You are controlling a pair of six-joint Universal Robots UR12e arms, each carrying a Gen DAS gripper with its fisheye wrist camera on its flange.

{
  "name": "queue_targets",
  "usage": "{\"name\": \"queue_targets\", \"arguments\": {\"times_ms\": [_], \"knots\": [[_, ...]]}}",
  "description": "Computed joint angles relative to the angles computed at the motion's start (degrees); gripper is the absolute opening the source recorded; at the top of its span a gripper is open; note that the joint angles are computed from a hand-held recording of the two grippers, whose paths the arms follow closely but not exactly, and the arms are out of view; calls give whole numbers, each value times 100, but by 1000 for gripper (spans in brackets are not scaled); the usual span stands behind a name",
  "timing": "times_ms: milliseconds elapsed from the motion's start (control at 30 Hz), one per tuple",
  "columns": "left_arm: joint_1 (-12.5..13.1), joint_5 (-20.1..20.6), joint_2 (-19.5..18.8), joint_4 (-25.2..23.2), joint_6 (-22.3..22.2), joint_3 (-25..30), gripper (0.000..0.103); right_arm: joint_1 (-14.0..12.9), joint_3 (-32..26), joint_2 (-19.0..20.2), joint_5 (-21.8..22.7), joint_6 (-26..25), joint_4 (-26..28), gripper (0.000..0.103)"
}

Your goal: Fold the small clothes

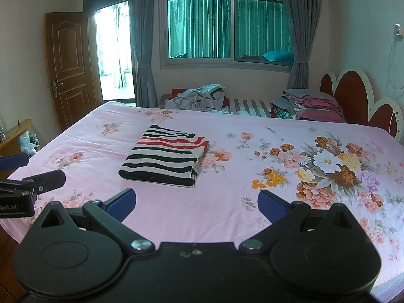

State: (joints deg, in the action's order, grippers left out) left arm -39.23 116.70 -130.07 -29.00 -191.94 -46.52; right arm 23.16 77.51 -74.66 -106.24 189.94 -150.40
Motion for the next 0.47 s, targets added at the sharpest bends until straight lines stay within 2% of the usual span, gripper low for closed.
{"name": "queue_targets", "arguments": {"times_ms": [467], "knots": [[-11, 66, -23, 207, 107, -5, 103, -29, 7, -7, 39, -21, -17, 103]]}}
